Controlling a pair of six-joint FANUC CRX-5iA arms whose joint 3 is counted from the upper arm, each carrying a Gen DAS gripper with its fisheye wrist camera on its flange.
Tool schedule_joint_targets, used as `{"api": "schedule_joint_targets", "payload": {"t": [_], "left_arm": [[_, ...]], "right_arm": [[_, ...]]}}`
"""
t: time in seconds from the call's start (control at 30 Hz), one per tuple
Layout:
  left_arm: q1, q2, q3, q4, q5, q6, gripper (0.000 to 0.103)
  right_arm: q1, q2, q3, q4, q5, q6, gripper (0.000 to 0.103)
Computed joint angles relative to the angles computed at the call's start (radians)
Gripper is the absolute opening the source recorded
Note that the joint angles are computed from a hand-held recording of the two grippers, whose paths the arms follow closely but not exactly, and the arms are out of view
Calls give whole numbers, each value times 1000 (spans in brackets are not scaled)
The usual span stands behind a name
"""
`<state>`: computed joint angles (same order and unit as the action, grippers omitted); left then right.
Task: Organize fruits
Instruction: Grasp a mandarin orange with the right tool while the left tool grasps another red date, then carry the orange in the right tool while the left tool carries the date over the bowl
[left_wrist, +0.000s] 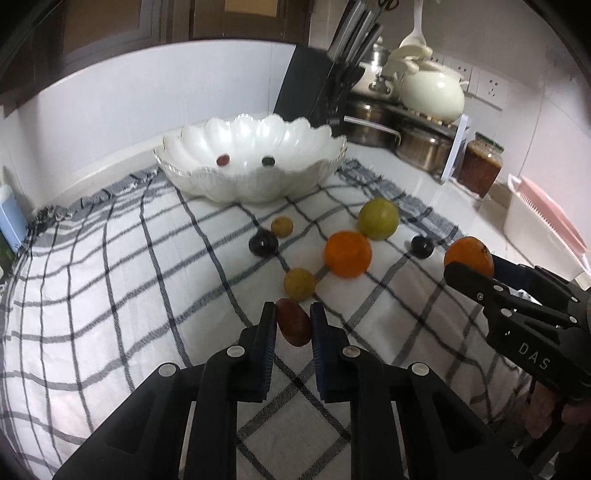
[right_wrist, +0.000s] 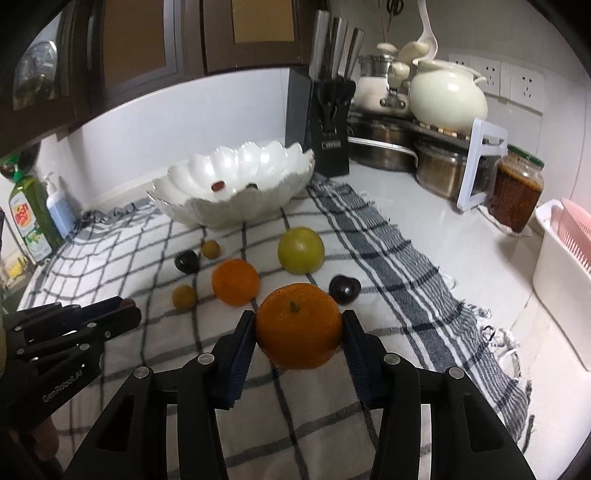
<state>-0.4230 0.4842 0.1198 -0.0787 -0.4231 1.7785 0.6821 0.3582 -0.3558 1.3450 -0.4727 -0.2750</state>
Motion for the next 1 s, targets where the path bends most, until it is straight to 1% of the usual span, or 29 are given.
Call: {"api": "schedule_joint_targets", "payload": {"t": [0.5,0.63,0.73,0.9,0.97,1.0], "left_arm": [[8,-81,-47,-20,91,-10,19],[18,-87,-43,-3,108,-38,19],[29,-99,-57,30,138,-80,19],[50,-114,-98,159,213,-238,19],[55,-115,-99,182,226,-273,19],[58,-115,-109,228,241,-322,19]], "right_arm": [[4,-38,-10,172,-30,-134,47],[-1,-35,8,214,-31,-161,47],[-2,-27,27,235,-38,-175,47],[6,-9,64,255,-69,-195,47],[10,-3,76,255,-83,-196,47],[11,-1,81,259,-90,-200,47]]}}
